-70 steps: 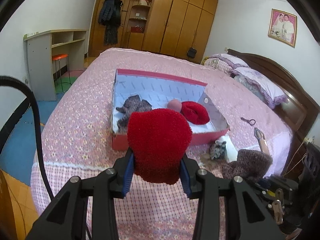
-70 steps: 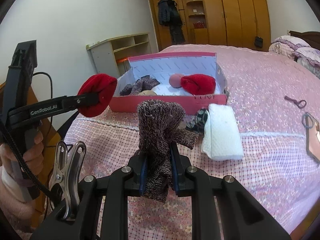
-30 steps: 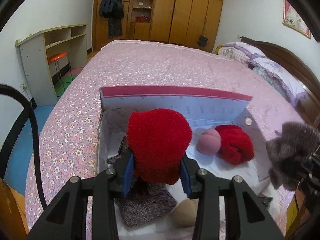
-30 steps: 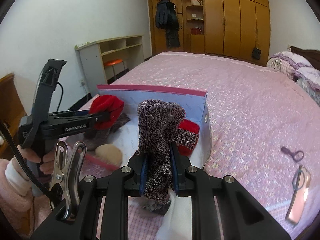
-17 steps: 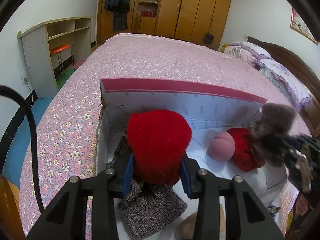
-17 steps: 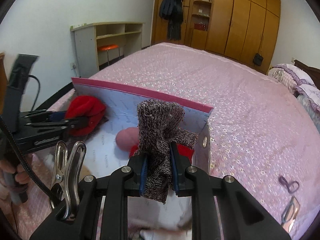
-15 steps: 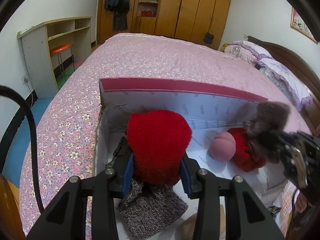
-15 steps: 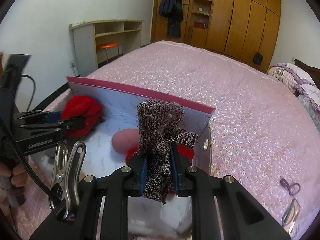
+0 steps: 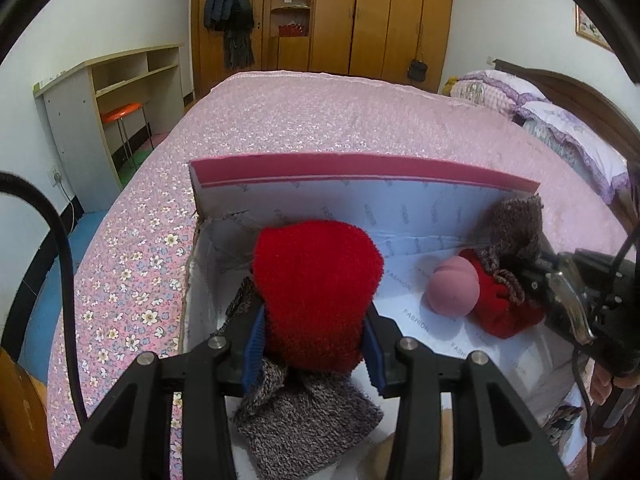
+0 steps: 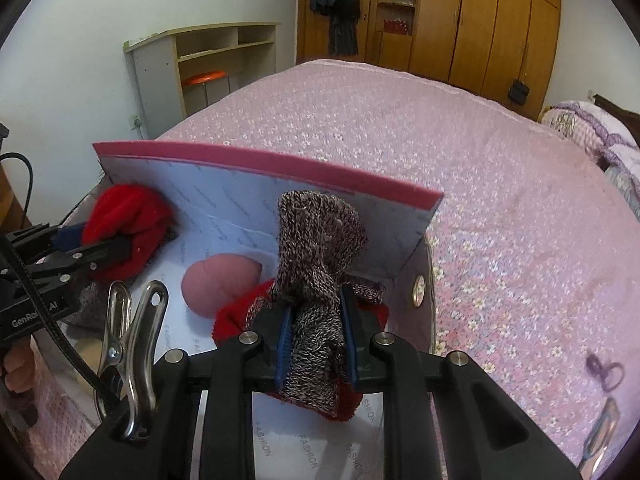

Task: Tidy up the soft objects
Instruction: 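Lower and open both grippers to drop the red hat and grey sock into the box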

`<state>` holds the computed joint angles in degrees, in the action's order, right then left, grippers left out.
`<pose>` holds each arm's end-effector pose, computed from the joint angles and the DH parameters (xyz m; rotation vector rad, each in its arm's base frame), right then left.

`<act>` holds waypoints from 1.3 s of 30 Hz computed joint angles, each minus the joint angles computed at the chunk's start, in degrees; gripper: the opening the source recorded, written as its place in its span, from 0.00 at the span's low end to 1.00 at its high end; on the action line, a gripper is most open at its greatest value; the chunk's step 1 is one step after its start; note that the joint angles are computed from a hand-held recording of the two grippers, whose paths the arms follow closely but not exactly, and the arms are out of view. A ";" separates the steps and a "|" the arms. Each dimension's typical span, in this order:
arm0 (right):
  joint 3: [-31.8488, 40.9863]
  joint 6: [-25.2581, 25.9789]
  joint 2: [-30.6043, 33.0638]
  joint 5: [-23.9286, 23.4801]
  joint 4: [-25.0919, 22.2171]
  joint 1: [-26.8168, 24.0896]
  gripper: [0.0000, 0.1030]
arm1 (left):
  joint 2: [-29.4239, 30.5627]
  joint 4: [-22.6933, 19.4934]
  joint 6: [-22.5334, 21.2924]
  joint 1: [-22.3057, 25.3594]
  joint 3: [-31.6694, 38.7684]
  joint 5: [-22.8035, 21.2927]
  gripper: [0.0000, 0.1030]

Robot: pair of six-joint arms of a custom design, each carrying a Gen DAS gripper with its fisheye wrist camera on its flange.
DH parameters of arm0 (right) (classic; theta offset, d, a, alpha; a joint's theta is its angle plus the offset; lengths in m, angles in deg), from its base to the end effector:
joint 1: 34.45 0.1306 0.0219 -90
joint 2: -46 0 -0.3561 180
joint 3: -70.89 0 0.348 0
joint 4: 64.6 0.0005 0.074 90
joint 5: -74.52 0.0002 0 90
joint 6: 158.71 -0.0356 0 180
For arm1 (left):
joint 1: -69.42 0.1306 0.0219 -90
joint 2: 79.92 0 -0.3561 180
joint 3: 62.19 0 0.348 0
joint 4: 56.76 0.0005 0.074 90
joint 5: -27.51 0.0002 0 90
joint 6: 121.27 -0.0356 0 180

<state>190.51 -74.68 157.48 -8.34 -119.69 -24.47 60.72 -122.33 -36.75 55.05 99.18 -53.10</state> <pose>0.5635 0.0942 0.4312 -0.0248 2.3819 -0.0168 0.6765 -0.1798 0.4025 0.4851 2.3056 -0.2687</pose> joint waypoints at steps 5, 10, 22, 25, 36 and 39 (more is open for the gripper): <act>0.03 -1.06 0.13 -1.04 0.27 -0.39 0.20 | -0.49 -0.02 0.26 -0.02 -0.65 0.57 0.45; -1.15 -1.82 -0.86 -0.39 1.13 -0.36 0.28 | -2.24 1.22 -0.03 -0.10 -3.67 0.57 0.51; -3.69 -2.33 -3.35 0.65 3.71 0.68 0.46 | -6.67 4.87 -0.26 -0.17 -10.48 0.39 0.71; -4.21 -1.83 -3.96 1.09 3.97 1.38 0.47 | -8.54 6.36 -0.43 -0.10 -13.34 0.54 0.71; -7.45 -2.66 -7.43 1.20 5.48 2.53 0.50 | -13.19 8.48 0.38 0.14 -19.07 2.19 0.71; -8.54 -3.41 -8.51 0.83 5.59 2.67 0.50 | -14.90 9.24 0.34 0.26 -21.45 2.52 0.71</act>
<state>181.97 -78.09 148.97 -7.52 -114.10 -21.79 45.82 -113.09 -36.40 55.32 77.73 -50.58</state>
